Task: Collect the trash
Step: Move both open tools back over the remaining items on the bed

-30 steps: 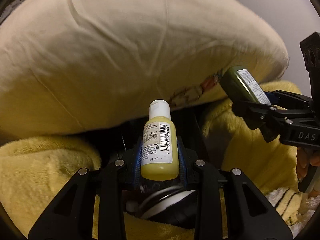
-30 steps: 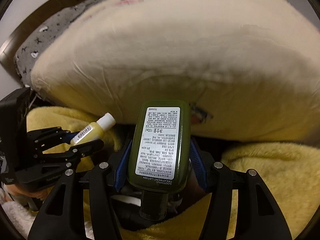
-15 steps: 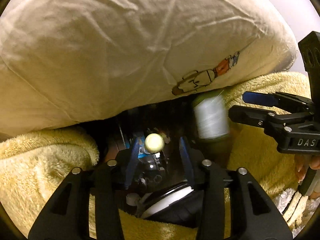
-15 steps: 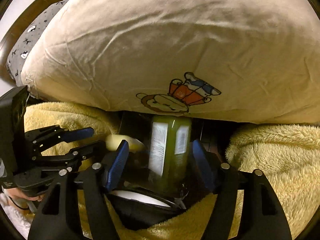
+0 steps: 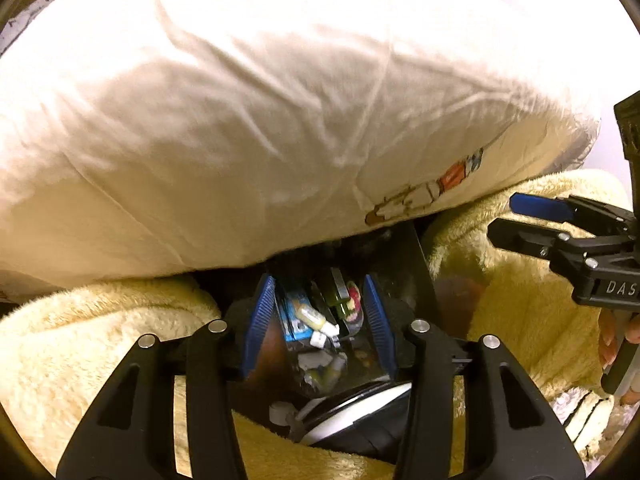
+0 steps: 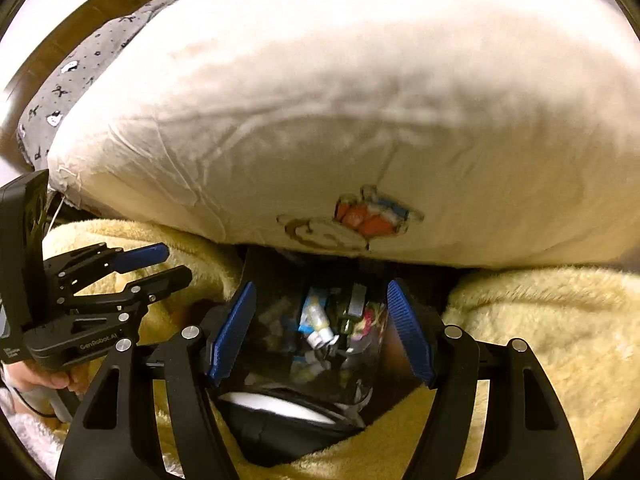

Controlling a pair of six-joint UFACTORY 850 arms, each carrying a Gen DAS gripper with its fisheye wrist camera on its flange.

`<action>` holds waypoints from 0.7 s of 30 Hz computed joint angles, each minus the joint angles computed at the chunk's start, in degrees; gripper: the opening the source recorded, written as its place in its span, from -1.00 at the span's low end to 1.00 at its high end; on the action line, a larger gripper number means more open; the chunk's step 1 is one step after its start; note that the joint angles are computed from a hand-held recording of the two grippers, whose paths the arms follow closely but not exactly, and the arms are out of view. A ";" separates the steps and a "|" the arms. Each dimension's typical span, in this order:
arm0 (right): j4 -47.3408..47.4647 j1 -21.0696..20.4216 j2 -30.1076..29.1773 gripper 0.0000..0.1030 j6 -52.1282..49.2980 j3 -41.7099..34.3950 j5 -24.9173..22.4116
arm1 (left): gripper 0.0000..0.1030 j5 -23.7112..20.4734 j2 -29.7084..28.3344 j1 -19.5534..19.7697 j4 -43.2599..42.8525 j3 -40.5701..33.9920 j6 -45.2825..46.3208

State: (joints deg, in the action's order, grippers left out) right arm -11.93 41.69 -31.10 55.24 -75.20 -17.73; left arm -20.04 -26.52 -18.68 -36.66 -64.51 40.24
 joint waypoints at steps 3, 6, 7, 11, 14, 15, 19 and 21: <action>-13.22 0.38 1.42 0.34 10.91 -0.73 -1.53 | 0.09 2.79 2.14 0.27 -0.10 0.22 0.50; -24.05 -0.02 2.75 0.34 19.57 -1.67 -3.30 | 0.26 6.96 3.87 0.36 0.51 -0.18 0.78; -27.31 -0.38 3.01 0.34 21.91 -2.36 -4.46 | 0.27 8.38 4.08 0.26 2.72 -0.77 -1.26; -36.04 -1.98 3.13 0.34 27.94 -5.06 -6.91 | 0.32 11.13 3.48 0.42 1.40 -3.91 0.52; -40.00 -3.48 2.21 0.34 29.94 -8.14 -8.27 | 0.33 12.41 2.13 0.53 0.91 -7.38 0.86; -40.73 -4.00 1.92 0.34 30.17 -8.87 -8.46 | 0.33 12.32 1.36 0.37 -2.05 -8.85 3.29; -40.45 -6.44 -0.65 0.34 27.80 -13.79 -7.60 | 0.33 7.26 -3.27 0.47 -7.86 -16.63 8.38; -35.20 -8.07 -3.01 0.37 21.71 -17.71 -6.00 | 0.33 5.85 -6.06 0.05 -4.17 -21.14 4.51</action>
